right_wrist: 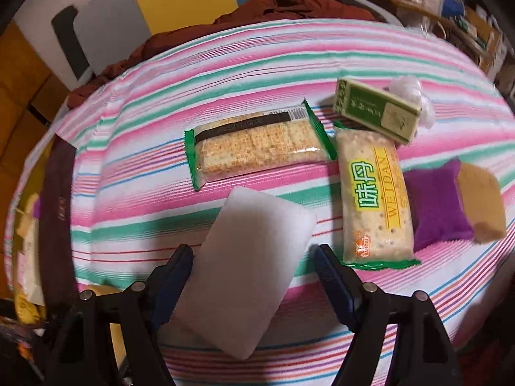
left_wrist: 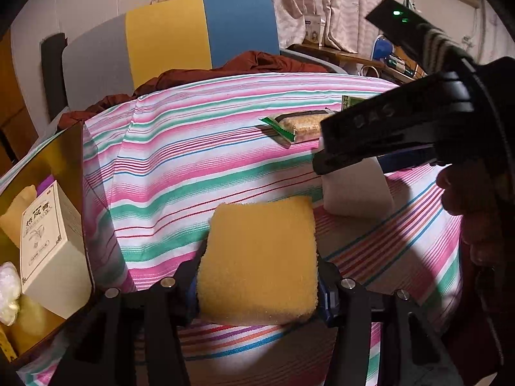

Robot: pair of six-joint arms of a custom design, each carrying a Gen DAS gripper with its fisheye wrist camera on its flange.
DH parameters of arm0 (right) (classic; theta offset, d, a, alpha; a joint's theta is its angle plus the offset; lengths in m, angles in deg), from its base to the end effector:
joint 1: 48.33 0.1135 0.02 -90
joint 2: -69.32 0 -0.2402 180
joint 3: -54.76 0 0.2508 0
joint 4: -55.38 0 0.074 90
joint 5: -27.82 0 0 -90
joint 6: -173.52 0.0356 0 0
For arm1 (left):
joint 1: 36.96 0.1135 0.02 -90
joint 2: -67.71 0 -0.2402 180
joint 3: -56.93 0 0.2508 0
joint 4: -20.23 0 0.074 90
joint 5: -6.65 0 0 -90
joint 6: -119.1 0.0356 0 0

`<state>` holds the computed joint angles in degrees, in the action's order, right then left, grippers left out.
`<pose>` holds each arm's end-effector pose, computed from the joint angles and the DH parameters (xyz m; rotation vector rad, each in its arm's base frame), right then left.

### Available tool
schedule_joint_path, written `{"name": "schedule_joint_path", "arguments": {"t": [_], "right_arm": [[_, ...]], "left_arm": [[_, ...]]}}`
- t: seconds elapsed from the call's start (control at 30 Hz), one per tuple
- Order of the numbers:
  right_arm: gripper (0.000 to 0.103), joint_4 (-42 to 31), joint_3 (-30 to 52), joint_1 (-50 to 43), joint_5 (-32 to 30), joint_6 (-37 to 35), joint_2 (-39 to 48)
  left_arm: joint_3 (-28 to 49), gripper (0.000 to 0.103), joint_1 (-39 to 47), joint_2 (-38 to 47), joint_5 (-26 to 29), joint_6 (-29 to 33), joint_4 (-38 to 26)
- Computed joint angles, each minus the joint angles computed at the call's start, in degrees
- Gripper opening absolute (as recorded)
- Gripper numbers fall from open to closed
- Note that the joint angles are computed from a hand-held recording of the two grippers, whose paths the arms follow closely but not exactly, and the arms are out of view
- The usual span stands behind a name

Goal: Organize objects
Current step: 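Grasp the white foam block with the right gripper while the left gripper holds the sponge, then carry the sponge and white foam block to the gold tray and release both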

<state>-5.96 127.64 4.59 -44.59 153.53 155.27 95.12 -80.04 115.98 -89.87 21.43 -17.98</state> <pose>0.1752 0.2140 0.1924 0.4647 2.7022 0.1271 0.1341 -0.1199 0.1672 0.6870 2.3250 -0.2710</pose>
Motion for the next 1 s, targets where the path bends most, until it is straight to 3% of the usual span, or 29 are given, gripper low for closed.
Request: {"name": "schedule_joint_path", "arguments": {"t": [0.07, 0.2, 0.43, 0.73, 1.0], "right_arm": [[0.067, -0.8, 1.6, 1.1, 1.3, -1.6, 1.6], [0.061, -2.0, 1.7, 2.1, 2.5, -1.7, 1.3], [0.059, -2.1, 1.2, 3.4, 2.4, -2.0, 0.3], [0.06, 0.5, -1.3, 3.4, 1.4, -0.3, -1.3], [0.06, 0.0, -2.3, 4.2, 1.8, 0.3, -2.8]], "left_arm": [[-0.3, 0.056, -0.3, -0.3, -0.4, 0.1, 0.4], [-1.4, 0.057, -0.6, -1.1, -0.7, 0.3, 1.4], [-1.7, 0.056, 0.4, -1.2, 0.4, 1.0, 2.1], [-0.6, 0.054, 0.7, -2.8, 1.3, 1.0, -1.8], [0.8, 0.054, 0.2, -11.8, 3.3, 2.0, -9.1]]}}
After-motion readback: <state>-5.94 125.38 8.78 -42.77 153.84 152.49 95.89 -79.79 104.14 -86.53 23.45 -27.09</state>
